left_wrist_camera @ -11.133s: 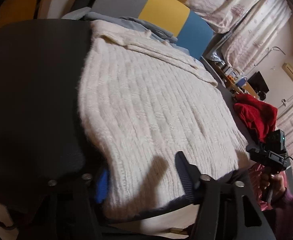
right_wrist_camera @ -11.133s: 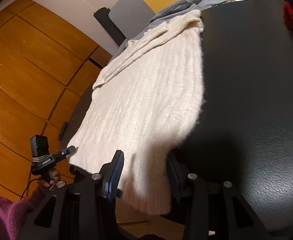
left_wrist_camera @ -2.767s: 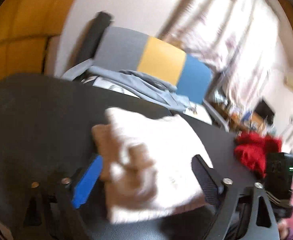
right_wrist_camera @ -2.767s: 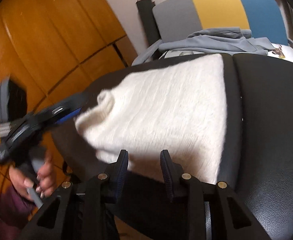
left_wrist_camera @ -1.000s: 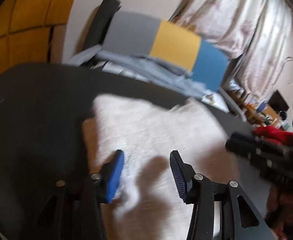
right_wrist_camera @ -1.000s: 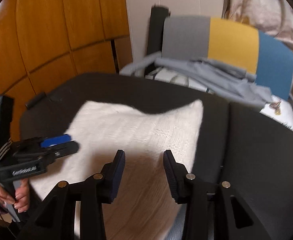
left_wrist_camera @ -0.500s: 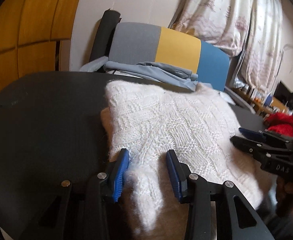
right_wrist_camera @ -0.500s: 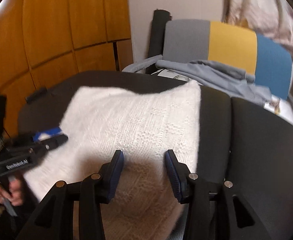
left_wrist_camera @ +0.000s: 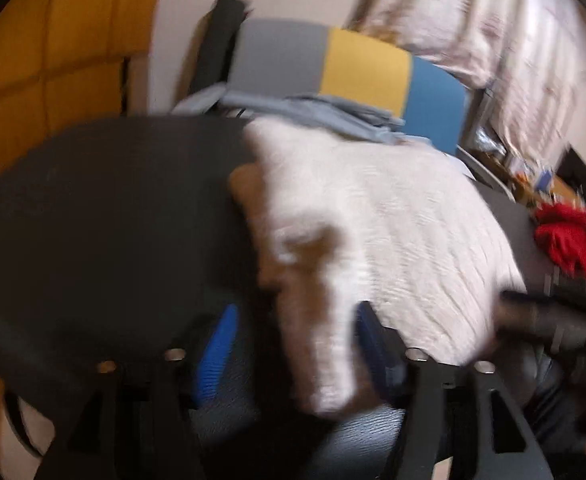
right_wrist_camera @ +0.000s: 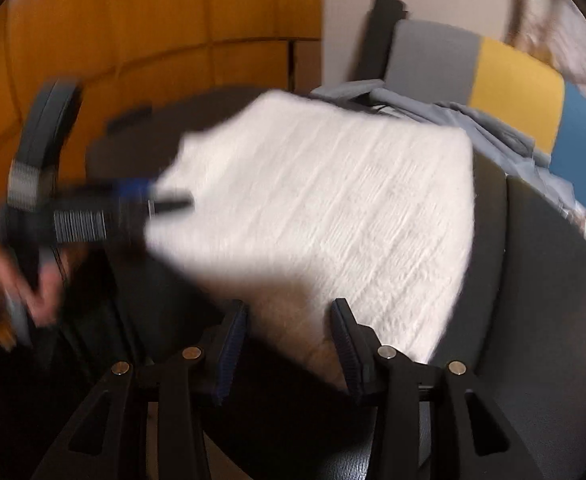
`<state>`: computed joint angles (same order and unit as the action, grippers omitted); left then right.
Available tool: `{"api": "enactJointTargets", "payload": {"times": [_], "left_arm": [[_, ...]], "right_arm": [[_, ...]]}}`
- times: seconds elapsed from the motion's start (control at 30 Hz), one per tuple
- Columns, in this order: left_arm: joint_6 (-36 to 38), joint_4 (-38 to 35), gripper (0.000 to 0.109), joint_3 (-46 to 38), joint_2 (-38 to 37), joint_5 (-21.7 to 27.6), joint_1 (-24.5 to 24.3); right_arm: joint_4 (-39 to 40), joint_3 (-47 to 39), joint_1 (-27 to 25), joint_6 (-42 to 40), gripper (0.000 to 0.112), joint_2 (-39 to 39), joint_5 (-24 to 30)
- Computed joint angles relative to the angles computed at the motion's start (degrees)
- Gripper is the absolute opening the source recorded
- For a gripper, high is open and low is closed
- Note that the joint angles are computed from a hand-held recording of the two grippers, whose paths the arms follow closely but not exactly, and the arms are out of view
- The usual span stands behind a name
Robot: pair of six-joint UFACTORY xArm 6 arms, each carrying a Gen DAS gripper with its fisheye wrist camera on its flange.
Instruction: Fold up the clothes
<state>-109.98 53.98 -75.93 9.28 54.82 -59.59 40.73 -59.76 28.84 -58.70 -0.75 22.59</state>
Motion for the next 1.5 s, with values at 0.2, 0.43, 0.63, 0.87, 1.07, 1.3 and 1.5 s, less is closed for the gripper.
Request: {"api": "enactJointTargets", "payload": {"times": [0.2, 0.43, 0.63, 0.87, 1.07, 1.3, 1.5], "left_arm": [[-5.01, 1.28, 0.078, 5.49, -4.81, -5.84, 0.83], [-22.75, 13.17, 0.1, 10.79, -12.8, -16.56, 7.78], [-1.24, -7.02, 0.1, 4.29, -4.81, -25.34, 14.78], [7.39, -17.05, 0.103, 4.6, -1.39, -29.78, 15.46], [7.69, -14.54, 0.08, 1.88, 0.36, -27.53, 13.98], [-4.61, -4.51, 0.046, 5.02, -2.18, -27.68, 12.27], [-8.84, -1.99, 0.043, 8.74, -7.83, -14.33, 8.75]], "right_arm": [[6.43, -4.03, -3.89, -0.8, 0.045, -1.08, 9.88], [13.28, -18.85, -13.65, 16.64, 0.076, 7.75, 19.49], [12.57, -32.21, -17.7, 29.06, 0.076, 19.22, 31.42], [15.29, -37.72, -18.57, 32.46, 0.076, 25.78, 41.34], [15.32, -34.13, -16.94, 30.76, 0.053, 23.76, 37.59], [8.15, -35.59, -13.43, 30.66, 0.045, 23.36, 32.74], [2.37, -51.32, -7.99, 32.02, 0.045, 32.99, 37.73]]}}
